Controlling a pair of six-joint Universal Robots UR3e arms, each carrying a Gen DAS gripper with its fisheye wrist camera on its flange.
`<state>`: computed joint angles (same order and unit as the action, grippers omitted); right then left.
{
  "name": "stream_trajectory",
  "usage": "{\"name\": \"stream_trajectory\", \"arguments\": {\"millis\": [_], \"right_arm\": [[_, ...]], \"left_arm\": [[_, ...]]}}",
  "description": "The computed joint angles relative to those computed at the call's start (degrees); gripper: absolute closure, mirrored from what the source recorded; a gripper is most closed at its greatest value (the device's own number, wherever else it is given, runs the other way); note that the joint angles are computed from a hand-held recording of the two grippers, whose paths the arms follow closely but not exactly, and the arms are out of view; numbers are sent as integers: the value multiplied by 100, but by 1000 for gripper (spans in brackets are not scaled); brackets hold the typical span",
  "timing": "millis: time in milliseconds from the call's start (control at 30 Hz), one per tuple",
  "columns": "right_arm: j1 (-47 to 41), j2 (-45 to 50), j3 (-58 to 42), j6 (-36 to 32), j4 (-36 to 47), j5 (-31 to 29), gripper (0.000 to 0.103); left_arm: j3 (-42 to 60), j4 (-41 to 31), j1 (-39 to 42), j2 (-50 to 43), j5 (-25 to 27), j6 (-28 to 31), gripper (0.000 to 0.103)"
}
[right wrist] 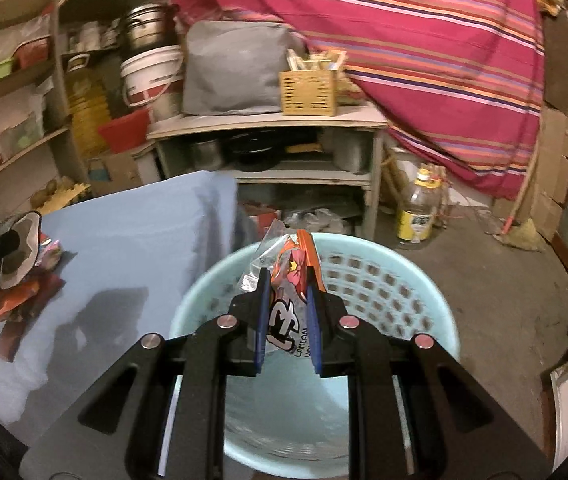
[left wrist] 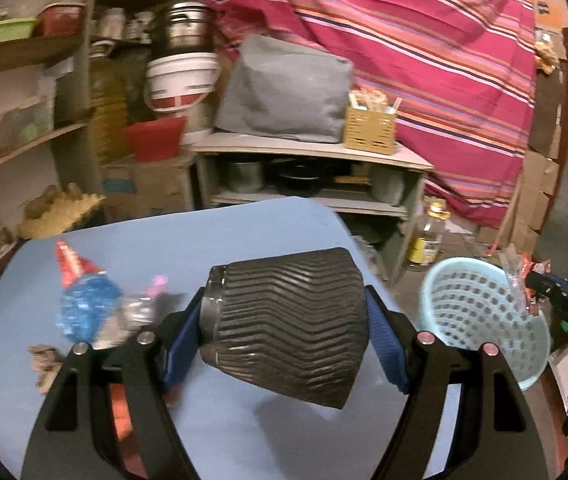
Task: Collect trash
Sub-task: 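Carry the black cup and orange snack bag over the light-blue basket with both tools, then open the left tool dropping the black cup while the right tool releases the snack bag into the basket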
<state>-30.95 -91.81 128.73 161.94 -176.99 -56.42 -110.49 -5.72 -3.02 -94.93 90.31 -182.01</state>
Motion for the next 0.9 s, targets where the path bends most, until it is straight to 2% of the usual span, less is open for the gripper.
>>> {"name": "stream_trajectory", "arguments": {"millis": [267,367,533,700,900], "right_arm": [[-541,341,53,-107,-162,219,86],[-511,510,-38,-6,-217,196,86],[-504,680,-139,15,-309,172,86],[-873,817,-147,78,-185,395,86],[-1191,821,-105,102,-39,622,86]], "left_arm": [[1763,-134,-1277,-1740,598,-251,29],[2435,-342,-1532,-2257,621,-302,29],[3503,-786,-1884,-2977,677,-356,29],[4466,-1208,-2117,-3605,743,-355,29],[5128,-1634,-2163,-4069,665,-447,28]]}}
